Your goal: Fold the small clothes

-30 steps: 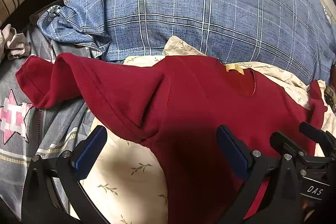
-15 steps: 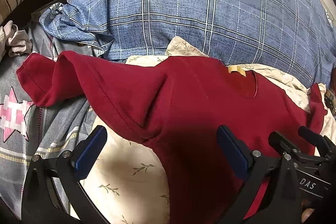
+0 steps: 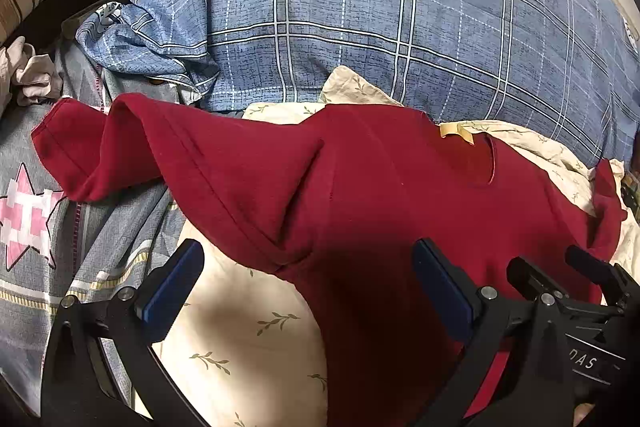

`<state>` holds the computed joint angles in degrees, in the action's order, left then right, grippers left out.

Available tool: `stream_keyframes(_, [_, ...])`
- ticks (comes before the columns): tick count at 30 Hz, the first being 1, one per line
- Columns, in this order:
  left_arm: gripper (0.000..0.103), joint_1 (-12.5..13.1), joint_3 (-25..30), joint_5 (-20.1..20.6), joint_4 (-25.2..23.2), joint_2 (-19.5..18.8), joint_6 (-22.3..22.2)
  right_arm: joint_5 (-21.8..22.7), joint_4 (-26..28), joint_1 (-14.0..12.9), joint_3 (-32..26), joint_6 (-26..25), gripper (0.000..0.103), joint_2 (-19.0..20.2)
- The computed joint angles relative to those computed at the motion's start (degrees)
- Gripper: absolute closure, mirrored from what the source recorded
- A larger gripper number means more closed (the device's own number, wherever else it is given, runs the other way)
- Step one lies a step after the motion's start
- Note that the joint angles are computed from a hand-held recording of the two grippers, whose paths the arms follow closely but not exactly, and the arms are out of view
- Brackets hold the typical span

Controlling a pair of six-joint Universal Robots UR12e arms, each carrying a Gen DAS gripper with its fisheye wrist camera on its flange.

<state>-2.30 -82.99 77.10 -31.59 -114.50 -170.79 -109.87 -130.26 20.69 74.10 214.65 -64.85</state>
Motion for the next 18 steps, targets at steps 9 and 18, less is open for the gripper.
stream_keyframes(9, [0.000, -0.04, 0.14, 0.37, -0.17, -0.16, 0.14, 0.24, 0.13, -0.01, -0.35, 0.06, 0.000, 0.24])
stream_keyframes(18, [0.000, 0.61, 0.47, -0.09, 0.55, -0.21, -2.32, 1.26, 0.28, -0.10, -0.35, -0.20, 0.000, 0.22])
